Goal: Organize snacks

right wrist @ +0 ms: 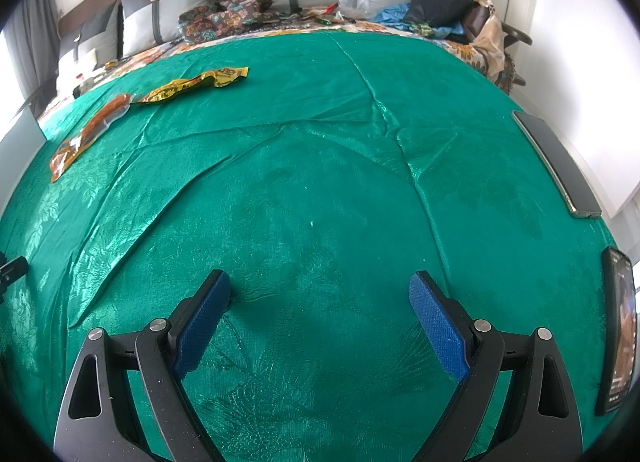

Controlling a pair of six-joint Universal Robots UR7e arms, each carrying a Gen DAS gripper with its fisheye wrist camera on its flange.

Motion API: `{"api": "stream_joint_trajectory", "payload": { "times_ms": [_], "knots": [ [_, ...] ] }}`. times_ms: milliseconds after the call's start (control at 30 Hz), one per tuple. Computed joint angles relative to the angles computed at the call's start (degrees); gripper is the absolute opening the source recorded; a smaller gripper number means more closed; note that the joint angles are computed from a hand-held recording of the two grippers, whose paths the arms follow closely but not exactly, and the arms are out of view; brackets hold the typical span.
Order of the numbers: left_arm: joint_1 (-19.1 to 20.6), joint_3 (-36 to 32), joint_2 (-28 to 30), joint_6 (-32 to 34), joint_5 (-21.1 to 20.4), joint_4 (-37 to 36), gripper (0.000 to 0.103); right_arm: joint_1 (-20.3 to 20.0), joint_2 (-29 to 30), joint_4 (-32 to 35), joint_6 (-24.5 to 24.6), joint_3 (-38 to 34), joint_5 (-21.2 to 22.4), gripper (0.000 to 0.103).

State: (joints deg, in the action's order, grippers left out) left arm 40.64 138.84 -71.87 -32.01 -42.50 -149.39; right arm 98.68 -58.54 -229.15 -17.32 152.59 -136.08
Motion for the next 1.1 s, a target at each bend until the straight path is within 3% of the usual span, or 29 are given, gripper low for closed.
{"api": "stream_joint_trajectory", "payload": {
  "times_ms": [133, 267, 500, 733, 867, 1100],
  "knots": [
    [4.97, -6.61, -0.93, 10.87, -7.41, 1.48, 0.102, 0.0, 0.0, 0.0, 0.0, 0.0, 0.0, 0.093],
    [7.46, -17.1, 3.06, 21.07, -8.44, 4.07, 0.102, 0.05, 0.04, 0.02, 0.07, -0.02, -0.09, 0.093],
    [11.29, -37.41, 16.93, 34.84, -9.25, 12.0, 0.102, 0.07, 0.06, 0.02, 0.09, -0.03, -0.11, 0.093],
    [15.27, -47.51, 25.96, 37.6, -10.75, 14.08, 0.102, 0.09, 0.08, 0.03, 0.11, -0.04, -0.14, 0.093],
    [16.96, -49.11, 28.3, 37.0, -10.09, 13.87, 0.103, 0.13, 0.11, 0.04, 0.16, -0.05, -0.19, 0.093],
    [17.42, -46.29, 28.04, 36.9, -9.91, 5.83, 0.103, 0.15, 0.2, -0.06, 0.17, -0.06, -0.28, 0.093]
  ]
}}
